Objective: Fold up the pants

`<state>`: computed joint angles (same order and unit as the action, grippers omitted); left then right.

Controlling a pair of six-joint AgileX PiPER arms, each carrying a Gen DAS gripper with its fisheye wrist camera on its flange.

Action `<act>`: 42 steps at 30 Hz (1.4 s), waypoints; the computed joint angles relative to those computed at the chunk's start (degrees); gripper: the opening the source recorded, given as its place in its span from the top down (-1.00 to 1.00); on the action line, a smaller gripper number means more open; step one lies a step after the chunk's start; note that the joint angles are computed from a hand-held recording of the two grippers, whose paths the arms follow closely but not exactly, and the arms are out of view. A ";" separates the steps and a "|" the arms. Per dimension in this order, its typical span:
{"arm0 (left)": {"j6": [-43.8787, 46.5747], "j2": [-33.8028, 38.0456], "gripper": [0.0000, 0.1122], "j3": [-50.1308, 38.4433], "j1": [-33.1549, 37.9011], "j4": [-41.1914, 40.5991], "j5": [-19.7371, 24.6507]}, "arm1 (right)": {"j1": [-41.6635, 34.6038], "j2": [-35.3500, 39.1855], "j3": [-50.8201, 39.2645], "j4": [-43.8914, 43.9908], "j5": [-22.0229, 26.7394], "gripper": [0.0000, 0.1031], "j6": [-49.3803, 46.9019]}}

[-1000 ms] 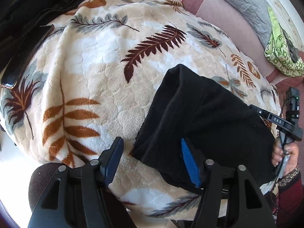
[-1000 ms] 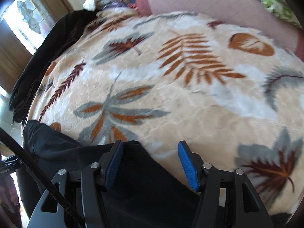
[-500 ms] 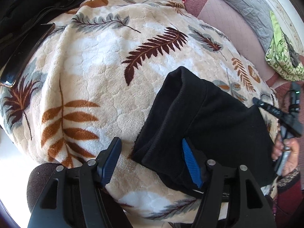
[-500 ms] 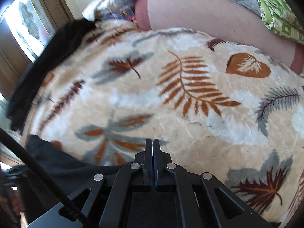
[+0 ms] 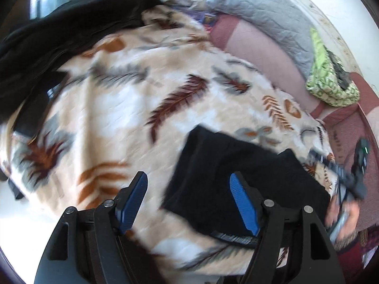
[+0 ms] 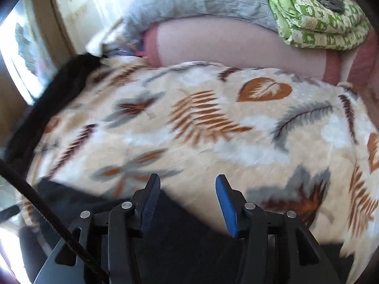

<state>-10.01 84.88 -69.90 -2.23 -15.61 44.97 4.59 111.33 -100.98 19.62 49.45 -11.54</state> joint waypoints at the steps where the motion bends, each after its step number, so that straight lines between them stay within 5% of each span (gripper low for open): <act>1: -0.25 1.49 -0.27 -1.41 -1.31 0.15 -0.72 | -0.01 -2.04 2.84 3.38 0.29 -0.03 -2.40; 4: 1.93 7.11 -0.27 -4.74 -4.29 -2.31 -3.97 | 1.04 -7.92 13.58 14.43 1.96 0.13 -10.64; 9: -8.44 17.38 -0.28 -8.92 -6.56 8.50 -2.22 | 4.00 -11.11 26.76 22.28 1.59 0.14 -15.26; 11: -3.89 16.10 -0.32 -5.22 -4.20 2.18 -6.41 | 2.71 -13.74 33.29 28.02 -0.61 0.13 -18.11; 15: -2.29 14.77 -0.32 -5.85 -3.35 1.44 -3.60 | -2.40 -18.41 40.50 33.28 2.63 0.13 -21.53; 22: -2.97 5.45 -0.32 -2.33 -5.41 2.26 -2.30 | -10.82 -28.36 47.08 26.10 5.28 0.12 -20.14; 26: -3.98 4.62 -0.33 -3.37 -10.05 3.43 -1.79 | -20.56 -30.02 43.67 23.57 6.57 -0.11 -20.00; 31: -5.60 5.79 -0.33 -5.27 -15.00 4.11 -0.74 | -27.31 -25.12 37.08 15.35 3.24 -0.12 -12.68; 34: -8.01 6.50 -0.33 -6.73 -18.84 8.71 0.30 | -34.32 -24.33 33.90 17.94 4.77 -0.12 -15.28; 39: -10.36 8.32 -0.33 -8.80 -21.71 9.82 1.84 | -34.68 -16.79 20.87 11.94 4.56 -0.12 -14.32; 42: -12.41 8.54 -0.33 -9.41 -23.57 10.15 2.32 | -32.89 -7.31 11.52 12.20 8.80 -0.10 -14.48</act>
